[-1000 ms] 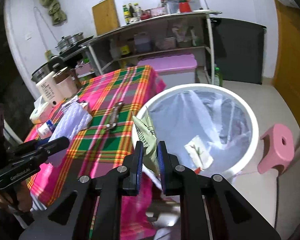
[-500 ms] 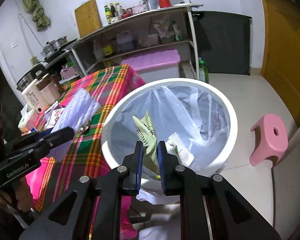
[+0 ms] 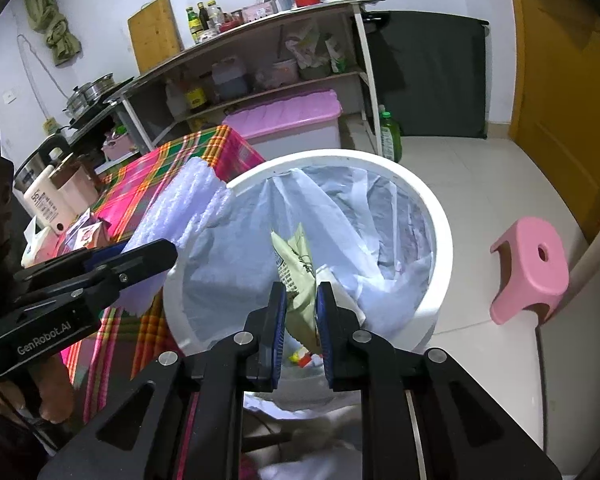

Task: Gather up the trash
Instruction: 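Carry the white foam net over the bin and open the left tool, then move both open tools back over the table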

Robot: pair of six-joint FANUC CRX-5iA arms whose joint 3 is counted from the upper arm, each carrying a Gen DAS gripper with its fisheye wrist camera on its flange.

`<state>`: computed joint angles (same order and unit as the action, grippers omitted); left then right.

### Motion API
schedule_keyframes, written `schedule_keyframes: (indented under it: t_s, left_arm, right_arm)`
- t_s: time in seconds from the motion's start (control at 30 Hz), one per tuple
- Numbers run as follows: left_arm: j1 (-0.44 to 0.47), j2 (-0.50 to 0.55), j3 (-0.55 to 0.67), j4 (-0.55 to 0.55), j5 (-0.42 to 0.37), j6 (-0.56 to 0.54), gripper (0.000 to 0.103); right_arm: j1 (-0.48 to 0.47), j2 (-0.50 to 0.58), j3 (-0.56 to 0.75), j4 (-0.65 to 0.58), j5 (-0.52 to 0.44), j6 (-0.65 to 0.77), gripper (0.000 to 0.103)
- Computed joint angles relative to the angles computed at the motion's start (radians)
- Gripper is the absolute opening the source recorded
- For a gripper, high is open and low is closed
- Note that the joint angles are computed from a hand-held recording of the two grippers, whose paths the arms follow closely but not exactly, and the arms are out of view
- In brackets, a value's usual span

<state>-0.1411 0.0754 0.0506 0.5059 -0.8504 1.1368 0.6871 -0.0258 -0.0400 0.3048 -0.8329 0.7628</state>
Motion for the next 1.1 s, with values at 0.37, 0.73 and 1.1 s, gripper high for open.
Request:
schedule_keyframes:
  t_s: [0.37, 0.73, 1.1]
  left_arm:
    - [0.010, -0.011, -0.024, 0.049, 0.013, -0.017, 0.046]
    - [0.043, -0.089, -0.104, 0.061, 0.034, -0.009, 0.046]
    - [0.088, -0.202, -0.202, 0.037, 0.075, 0.011, 0.049]
  right_arm:
    - [-0.001, -0.016, -0.022, 0.014, 0.030, -0.012, 0.025]
    - [0.039, -0.057, -0.060, 0.047, 0.070, -0.041, 0.027]
    - [0.103, -0.059, -0.034, -0.003, 0.060, 0.022, 0.033]
